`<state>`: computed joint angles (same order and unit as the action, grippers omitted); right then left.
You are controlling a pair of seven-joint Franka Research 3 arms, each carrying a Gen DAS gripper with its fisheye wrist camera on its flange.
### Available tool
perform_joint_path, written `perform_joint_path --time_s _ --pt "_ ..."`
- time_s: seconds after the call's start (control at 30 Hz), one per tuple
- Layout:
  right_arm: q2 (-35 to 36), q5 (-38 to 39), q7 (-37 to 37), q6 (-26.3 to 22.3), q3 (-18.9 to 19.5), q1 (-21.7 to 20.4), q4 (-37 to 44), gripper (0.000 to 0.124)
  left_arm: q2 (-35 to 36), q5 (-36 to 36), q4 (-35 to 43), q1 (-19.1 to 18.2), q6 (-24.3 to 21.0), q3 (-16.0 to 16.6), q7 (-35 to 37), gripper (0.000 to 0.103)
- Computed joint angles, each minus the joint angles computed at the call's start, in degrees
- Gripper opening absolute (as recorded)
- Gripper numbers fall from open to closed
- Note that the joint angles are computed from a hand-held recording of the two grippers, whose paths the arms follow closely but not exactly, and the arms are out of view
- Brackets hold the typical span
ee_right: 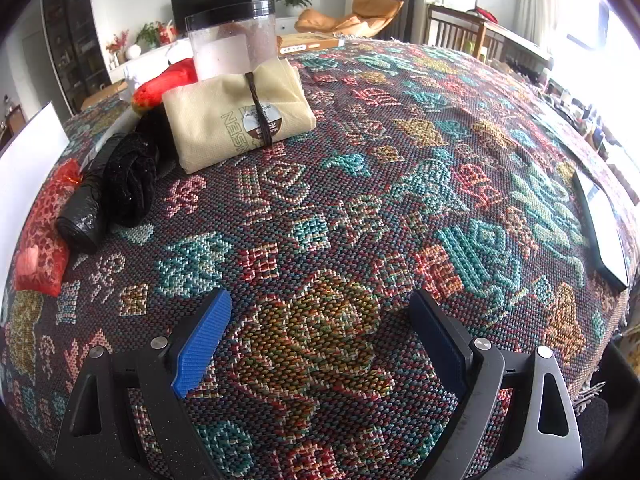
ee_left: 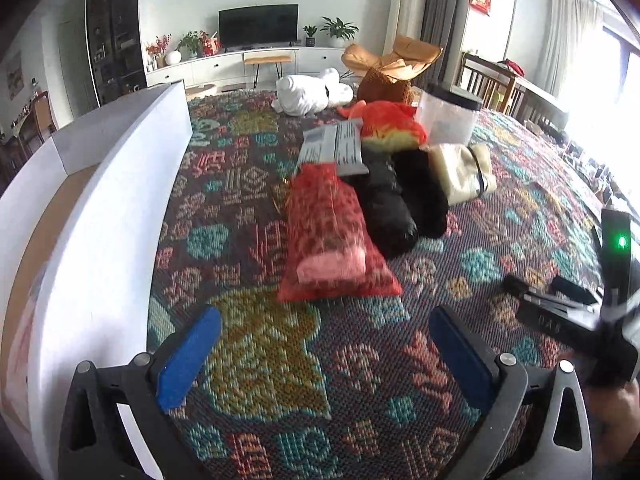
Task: Organize soft objects
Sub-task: 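Grasp the red mesh bag with the left gripper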
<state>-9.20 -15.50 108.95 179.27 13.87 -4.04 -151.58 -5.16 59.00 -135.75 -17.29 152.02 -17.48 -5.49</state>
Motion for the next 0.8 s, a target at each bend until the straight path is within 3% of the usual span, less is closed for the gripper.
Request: perform_joint_path --time_s 0.17,0.33,0.37,0.4,0.47,0.5,0.6,0.7,0.8 --pt "0.00 -0.07 0.06 0.00 -0.07 0.05 0.00 0.093 7.63 -2.28 7.76 1.87 1.15 3.01 5.26 0.103" --pt "0.01 -0.21 0.19 0.06 0.04 -0.06 -0.01 0.093 13.71 -16.97 8.37 4.69 11.19 6.37 9.91 0.102" --pt "0.02 -0.23 0.20 0.07 0.04 -0.07 -0.02 0.093 13.57 -15.63 7.78 3.98 12.16 7.59 7.38 0.098" --pt "0.02 -0.27 0.26 0.07 0.09 -0.11 -0.01 0.093 12.68 -12.03 7.20 2.95 12.35 8.98 3.80 0.087" --pt "0.03 -0.42 0.40 0.10 0.18 -0.23 -0.02 0.093 10.63 -10.63 6.42 2.58 9.48 8.94 2.99 0.075" --pt "0.01 -0.53 0.54 0.07 0.29 -0.33 -0.01 0.093 9.31 -8.98 6.10 2.36 7.41 8.76 1.66 0.075" --pt "0.07 -0.55 0.50 0.14 0.19 -0.28 -0.01 0.093 7.30 -5.13 6.57 2.39 2.28 7.06 1.60 0.077" --pt "0.11 -0.54 0.46 0.20 0.14 -0.25 -0.04 0.093 9.79 -10.18 8.09 3.35 5.08 6.21 10.97 0.093" --pt "0.14 -0.29 0.21 0.32 -0.06 -0.04 -0.10 0.093 12.86 -10.83 9.81 2.65 5.47 6.23 13.60 0.094"
